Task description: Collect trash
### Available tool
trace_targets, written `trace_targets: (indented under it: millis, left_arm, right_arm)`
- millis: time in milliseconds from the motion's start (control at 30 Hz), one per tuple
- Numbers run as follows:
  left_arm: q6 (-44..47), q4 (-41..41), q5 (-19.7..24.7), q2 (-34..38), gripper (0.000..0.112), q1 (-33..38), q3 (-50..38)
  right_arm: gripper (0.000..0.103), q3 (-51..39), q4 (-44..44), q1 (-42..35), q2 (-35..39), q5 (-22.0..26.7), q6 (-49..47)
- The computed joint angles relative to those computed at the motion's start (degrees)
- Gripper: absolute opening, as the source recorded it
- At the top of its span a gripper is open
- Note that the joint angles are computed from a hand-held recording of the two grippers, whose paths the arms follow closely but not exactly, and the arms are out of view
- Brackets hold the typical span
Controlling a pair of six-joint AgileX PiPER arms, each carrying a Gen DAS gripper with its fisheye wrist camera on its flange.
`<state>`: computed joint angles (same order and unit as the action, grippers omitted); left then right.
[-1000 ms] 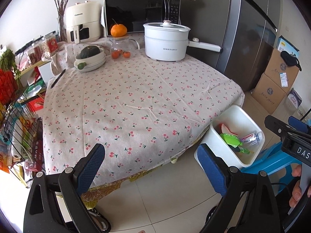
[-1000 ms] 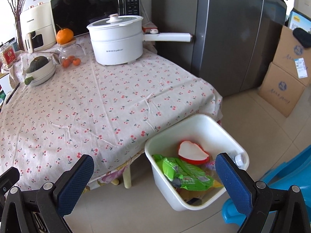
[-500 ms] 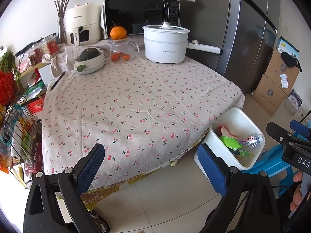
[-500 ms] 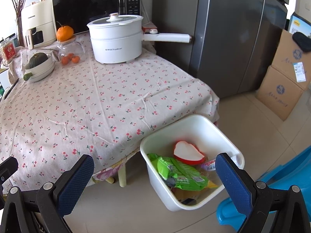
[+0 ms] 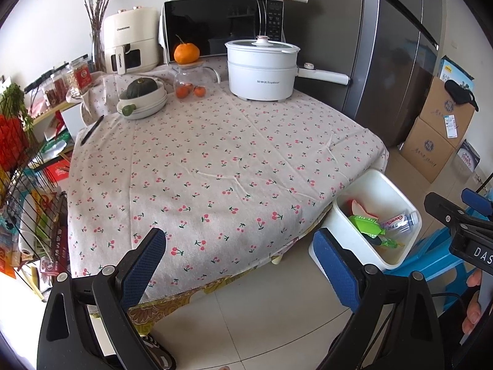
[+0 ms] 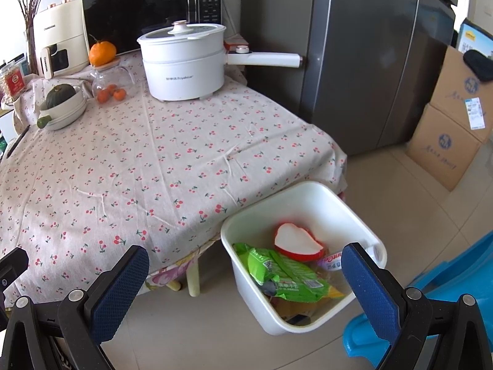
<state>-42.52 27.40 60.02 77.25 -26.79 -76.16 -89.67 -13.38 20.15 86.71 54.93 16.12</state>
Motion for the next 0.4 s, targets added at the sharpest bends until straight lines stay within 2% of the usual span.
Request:
trace_targets:
  millis: [267, 333, 400]
  left_arm:
    - [2.0, -2.6, -0.1, 0.3, 0.098, 0.6, -0.3]
    - [3.9, -5.0, -0.1, 0.3, 0.098, 1.6, -0.8]
    - [9.3, -11.2, -0.9, 0.2, 0.098, 5.1, -2.0]
  right_arm:
    - [0.102, 0.0, 0.1, -0.1, -0.1, 0.1, -0.2]
    - [0.102, 0.0, 0.0, -0.2, -0.1, 0.1, -0.3]
    - [0.102, 0.0, 0.2, -0.1, 0.1, -0.1, -0.6]
